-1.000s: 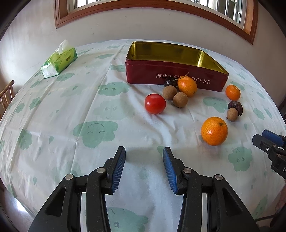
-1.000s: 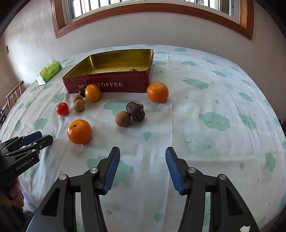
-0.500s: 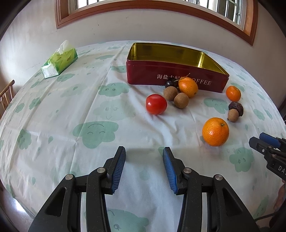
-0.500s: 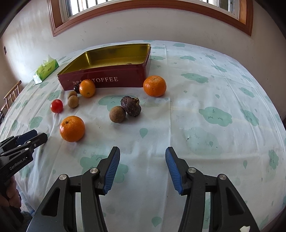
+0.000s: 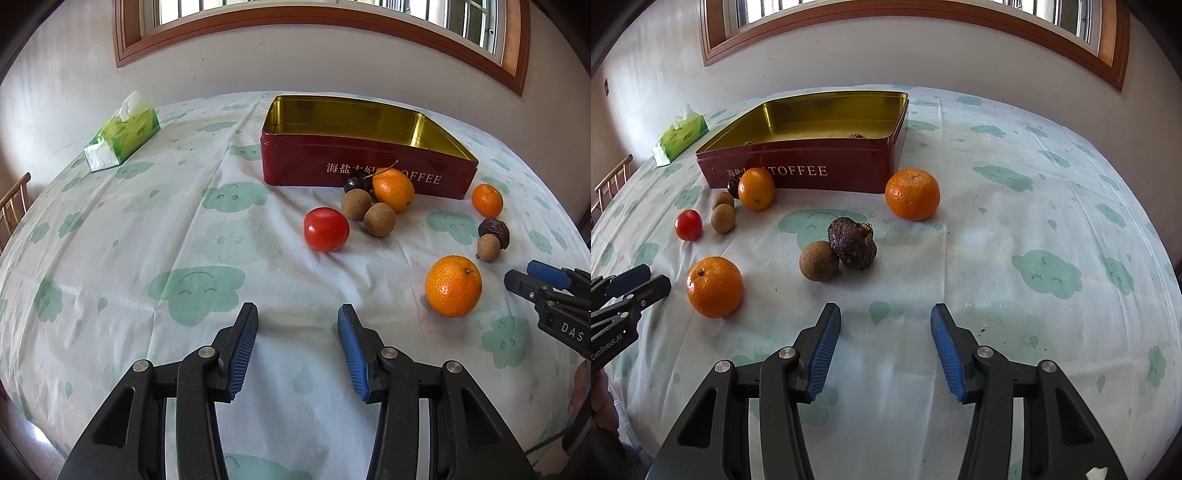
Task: Organize fruits
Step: 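Move both tools back toward the remaining fruits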
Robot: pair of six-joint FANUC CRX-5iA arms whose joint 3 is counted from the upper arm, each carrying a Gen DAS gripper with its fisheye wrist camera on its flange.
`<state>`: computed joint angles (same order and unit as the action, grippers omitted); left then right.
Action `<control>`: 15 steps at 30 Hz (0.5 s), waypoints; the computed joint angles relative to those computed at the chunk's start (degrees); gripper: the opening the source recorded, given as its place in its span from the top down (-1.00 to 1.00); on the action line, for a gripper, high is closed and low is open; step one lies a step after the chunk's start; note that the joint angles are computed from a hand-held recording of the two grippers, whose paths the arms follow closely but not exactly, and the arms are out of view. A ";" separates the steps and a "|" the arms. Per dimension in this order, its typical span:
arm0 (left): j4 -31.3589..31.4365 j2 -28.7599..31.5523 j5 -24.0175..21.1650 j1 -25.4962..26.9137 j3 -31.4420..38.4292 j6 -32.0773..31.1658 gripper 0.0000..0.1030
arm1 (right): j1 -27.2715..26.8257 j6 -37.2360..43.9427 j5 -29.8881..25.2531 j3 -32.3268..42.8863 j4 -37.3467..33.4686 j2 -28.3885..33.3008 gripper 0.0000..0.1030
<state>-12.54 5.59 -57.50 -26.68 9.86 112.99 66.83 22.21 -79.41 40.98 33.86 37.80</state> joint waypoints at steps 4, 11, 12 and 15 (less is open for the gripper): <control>0.20 0.45 0.48 0.24 0.27 -0.41 0.05 | -0.82 1.16 1.02 0.74 0.49 0.76 0.07; 0.87 1.83 1.14 0.63 1.44 -1.66 0.03 | -1.93 4.11 1.99 3.53 0.27 2.59 0.10; 0.98 2.06 1.25 0.69 1.64 -1.80 0.03 | -2.08 4.63 2.07 4.05 0.19 2.92 0.10; 1.11 2.79 1.23 0.83 2.41 -2.04 0.03 | -2.40 5.93 2.18 5.52 0.16 3.88 0.10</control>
<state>-11.43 8.38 -56.27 -25.85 12.26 110.96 64.43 28.15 -77.23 46.51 34.02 41.68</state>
